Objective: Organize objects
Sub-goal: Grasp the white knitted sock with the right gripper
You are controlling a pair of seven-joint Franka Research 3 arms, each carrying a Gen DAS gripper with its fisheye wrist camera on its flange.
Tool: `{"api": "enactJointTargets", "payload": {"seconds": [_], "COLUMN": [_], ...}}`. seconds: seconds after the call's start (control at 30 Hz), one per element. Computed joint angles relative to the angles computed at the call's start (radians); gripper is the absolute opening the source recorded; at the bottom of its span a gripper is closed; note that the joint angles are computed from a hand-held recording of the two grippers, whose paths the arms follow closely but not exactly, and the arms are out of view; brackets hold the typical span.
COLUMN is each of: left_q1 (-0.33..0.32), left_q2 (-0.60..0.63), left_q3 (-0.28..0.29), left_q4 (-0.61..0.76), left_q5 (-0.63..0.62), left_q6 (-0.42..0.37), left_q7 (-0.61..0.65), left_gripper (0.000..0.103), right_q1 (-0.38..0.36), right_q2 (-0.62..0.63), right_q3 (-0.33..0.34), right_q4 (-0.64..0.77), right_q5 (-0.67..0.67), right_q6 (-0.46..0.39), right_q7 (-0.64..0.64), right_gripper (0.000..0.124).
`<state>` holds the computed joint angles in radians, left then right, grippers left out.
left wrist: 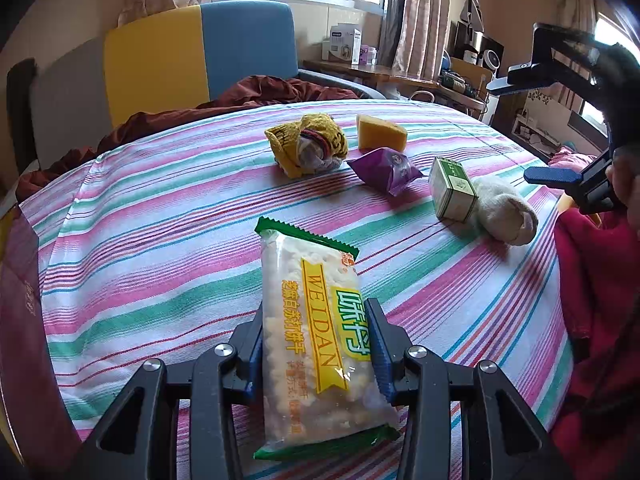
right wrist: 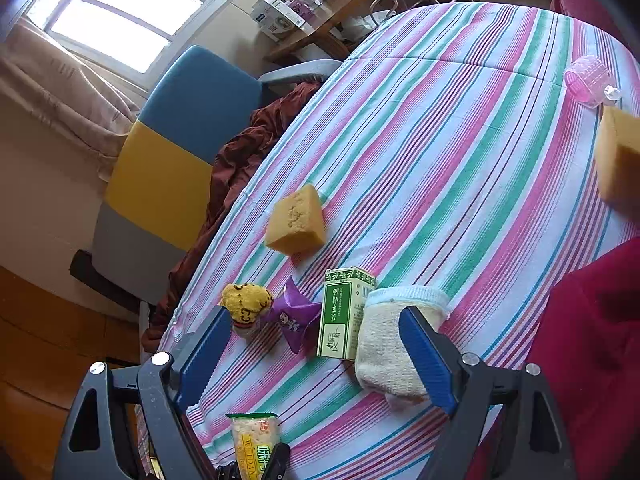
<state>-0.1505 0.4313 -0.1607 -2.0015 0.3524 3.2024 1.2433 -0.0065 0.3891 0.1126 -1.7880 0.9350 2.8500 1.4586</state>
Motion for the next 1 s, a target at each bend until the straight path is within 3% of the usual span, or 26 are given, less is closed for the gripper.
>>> {"api": "enactJointTargets", "payload": {"seconds": [0.13,0.27,0.37,0.5,0.83,1.0], "left_q1": [0.027,0.042,0.07,0.11,0.177,0.189], "left_q2": [0.004,0.006,0.01,0.015,0.023,0.022], "left_q3": [-0.029,-0.044,-0.074,-0.117,-0.188,-0.204], "left_q4": [0.001,0.001,0.002,0.001,-0.004,-0.003], "left_q5": [-0.004,-0.009,-0.017,-0.03,-0.055,-0.063], "left_q6": [-0.001,0.0,0.0,0.001,0.0,-0.011], "left_q7": [0.01,0.017,0.028,0.046,0.083,0.101], "left_gripper": [0.044,0.045,0.045,0.045,0.045,0.045], "right_q1": [0.064,0.151,0.173,0.181,0.128,0.114], "right_q2": [0.004,0.022,0.038,0.055,0.132,0.155], "right_q3": [-0.077,-0.19,-0.225,-0.242,-0.182,-0.167], "right_q4": [-0.002,0.022,0.05,0.092,0.24,0.267], "right_q5": [-0.165,-0.433,-0.566,-0.708,-0.769,-0.742], "right_q6": [-0.011,-0.078,-0.14,-0.229,-0.465,-0.478], "right_q7": [0.165,0.418,0.537,0.642,0.619,0.599], "right_gripper": [0.087,0.086,0.083,0.07,0.065,0.073]}}
